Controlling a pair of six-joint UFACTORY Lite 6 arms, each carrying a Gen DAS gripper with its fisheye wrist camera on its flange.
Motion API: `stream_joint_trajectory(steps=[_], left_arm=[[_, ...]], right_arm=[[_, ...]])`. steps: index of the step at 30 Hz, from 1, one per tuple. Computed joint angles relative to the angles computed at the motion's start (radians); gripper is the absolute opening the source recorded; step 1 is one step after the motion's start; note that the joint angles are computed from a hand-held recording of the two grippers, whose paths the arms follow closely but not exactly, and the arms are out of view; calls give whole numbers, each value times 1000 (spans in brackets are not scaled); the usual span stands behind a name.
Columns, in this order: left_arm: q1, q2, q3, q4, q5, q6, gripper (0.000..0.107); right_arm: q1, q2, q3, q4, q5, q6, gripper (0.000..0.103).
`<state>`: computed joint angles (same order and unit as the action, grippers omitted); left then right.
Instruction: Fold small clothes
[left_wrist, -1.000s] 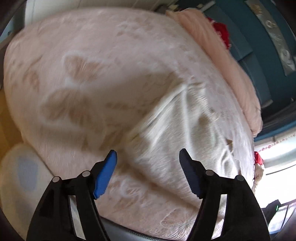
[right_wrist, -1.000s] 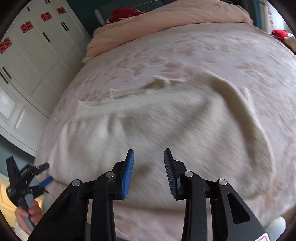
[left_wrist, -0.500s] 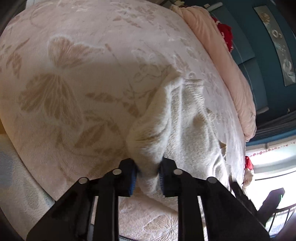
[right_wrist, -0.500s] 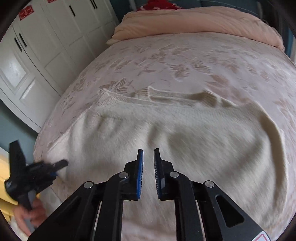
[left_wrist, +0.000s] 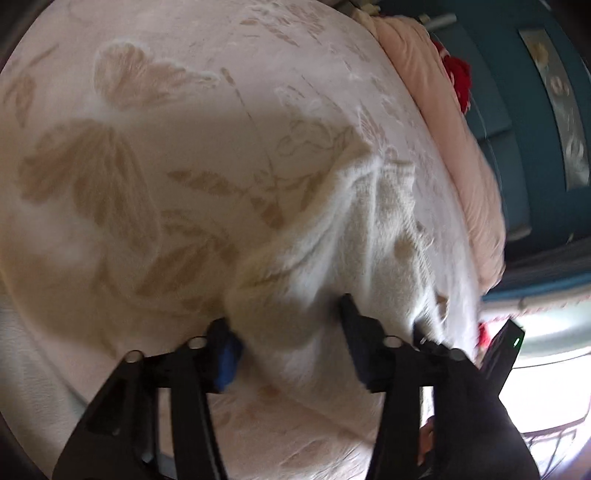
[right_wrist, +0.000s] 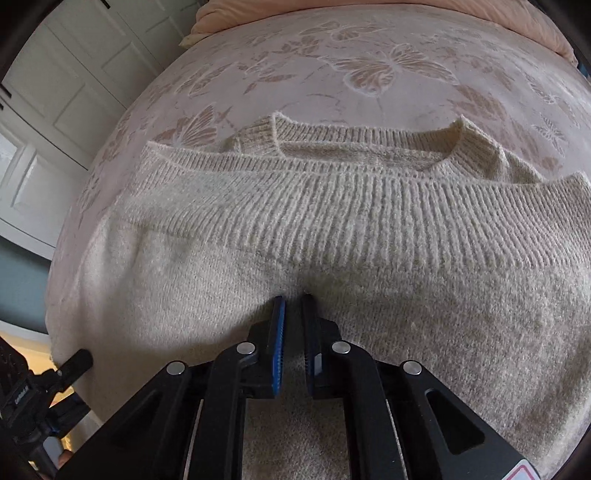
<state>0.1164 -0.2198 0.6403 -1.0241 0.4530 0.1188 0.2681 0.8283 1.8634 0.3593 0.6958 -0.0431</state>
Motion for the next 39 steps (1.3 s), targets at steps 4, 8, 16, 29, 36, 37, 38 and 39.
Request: stream_joint_trajectory(steps=[4,8,16,29,36,37,38,39], left_arm=[[11,71,76,-14,32,48,24],[-48,-21,157,153,39,-82,19],[-520,99,638,841,85,-686,17],[-1008,529,940,1194,234,-1036,51],[-1109,286,657,1420,309,-1215,79],[-1103,248,610,1422,317,-1232,79],[-1096,222,577,1419,327,-1242,79],[-1082,191,535,1407,332,-1244,79]], right_arm=[[24,56,94,-92,30,69,6],[21,48,68,-74,-1,44,5],[-152,-229,-283,389,-47,-306,10],[-830,-875,-939,492,177,-719,34],[-729,-897,-877,540,252,-722,72],[-691,-889,-866,534,245,-707,75],[-648,-875,-854,519,229,-682,78],[-583,-853,-835,479,193,-626,78]])
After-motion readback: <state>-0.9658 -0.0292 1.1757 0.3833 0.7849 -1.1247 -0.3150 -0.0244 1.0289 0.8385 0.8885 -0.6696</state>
